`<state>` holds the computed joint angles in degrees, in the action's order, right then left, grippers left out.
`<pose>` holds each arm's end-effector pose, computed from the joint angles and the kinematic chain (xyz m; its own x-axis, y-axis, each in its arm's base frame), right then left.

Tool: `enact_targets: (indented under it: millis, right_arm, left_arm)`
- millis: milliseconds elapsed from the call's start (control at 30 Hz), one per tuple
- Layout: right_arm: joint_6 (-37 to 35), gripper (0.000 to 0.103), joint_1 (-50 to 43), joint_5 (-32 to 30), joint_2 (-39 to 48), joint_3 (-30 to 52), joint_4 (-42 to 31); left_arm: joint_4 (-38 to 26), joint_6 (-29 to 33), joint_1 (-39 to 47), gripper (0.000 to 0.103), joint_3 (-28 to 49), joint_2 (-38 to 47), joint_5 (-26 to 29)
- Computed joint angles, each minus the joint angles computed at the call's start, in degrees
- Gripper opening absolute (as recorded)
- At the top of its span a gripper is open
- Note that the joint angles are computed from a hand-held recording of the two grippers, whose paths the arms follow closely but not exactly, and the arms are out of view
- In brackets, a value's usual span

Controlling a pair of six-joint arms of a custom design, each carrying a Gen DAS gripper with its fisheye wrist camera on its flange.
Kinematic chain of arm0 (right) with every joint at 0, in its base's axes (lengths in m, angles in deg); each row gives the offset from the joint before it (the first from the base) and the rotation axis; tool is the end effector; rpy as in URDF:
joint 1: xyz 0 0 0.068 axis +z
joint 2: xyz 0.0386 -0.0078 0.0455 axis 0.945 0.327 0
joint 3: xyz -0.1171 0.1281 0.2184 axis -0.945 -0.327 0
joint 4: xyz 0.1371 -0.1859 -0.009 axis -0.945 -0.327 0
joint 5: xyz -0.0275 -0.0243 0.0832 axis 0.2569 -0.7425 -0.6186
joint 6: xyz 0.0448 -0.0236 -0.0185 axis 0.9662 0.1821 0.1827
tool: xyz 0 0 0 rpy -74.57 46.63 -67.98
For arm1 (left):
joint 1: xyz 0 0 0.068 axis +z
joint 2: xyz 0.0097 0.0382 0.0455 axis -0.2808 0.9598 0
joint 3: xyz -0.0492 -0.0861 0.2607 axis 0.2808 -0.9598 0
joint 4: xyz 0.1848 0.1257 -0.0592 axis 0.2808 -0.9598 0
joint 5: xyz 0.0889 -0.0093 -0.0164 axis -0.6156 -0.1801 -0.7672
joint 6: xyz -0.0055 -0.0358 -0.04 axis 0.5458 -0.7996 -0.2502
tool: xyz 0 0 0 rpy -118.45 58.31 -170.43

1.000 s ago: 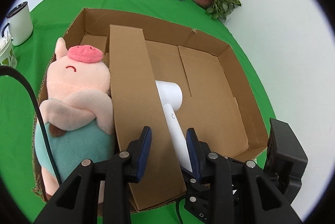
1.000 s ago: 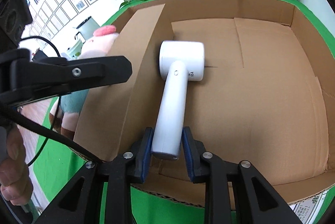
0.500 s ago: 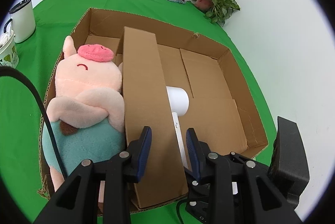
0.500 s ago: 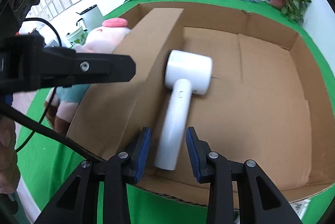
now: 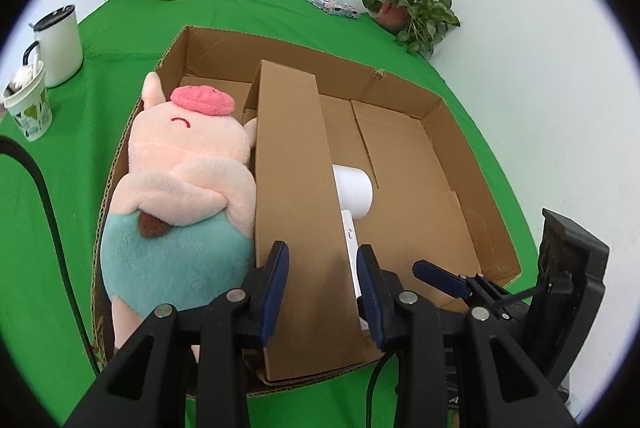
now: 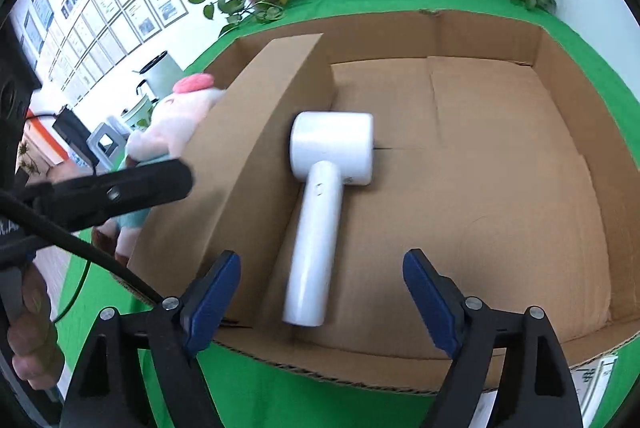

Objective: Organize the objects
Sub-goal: 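Lower the hair dryer into the box beside the brown box and open the left gripper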

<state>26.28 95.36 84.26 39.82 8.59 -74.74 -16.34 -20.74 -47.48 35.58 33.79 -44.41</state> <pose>0.2617 0.1137 0.1726 -0.7990 0.2606 -0.5419 0.1455 0.9582 0.2463 0.3199 -0.2096 0.2304 -0.8169 0.2764 -0.5063 0.5149 0.7452 -0.4239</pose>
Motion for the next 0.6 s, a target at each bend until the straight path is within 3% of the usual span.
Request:
enact_targets:
  millis: [33, 100, 233, 333, 600]
  right_arm:
    - [-0.78, 0.078, -0.59, -0.28, 0.42, 0.28, -0.15]
    - [-1.42, 0.062, -1.79, -2.09, 1.74, 1.64, -1.65]
    - [-4.25, 0.044, -5.05, -6.95, 9.66, 9.06, -4.46]
    - [-5.07, 0.025, -4.53, -7.87, 12.39, 12.03, -6.36]
    - [-8.29, 0.024, -3.04, -4.06, 12.84, 12.89, -7.97]
  left_arm:
    - [0.26, -0.86, 0.18, 0.034, -0.05, 0.08, 0.30]
    - [1.19, -2.72, 0.56, 0.034, -1.25, -0.53, 0.92]
    - [1.90, -4.61, 0.39, 0.034, -2.74, -1.59, 0.59]
    - [1.12, -4.99, 0.22, 0.034, -3.16, -2.17, 0.30]
    - [0.12, -6.32, 0.11, 0.034, -5.19, -4.02, 0.61]
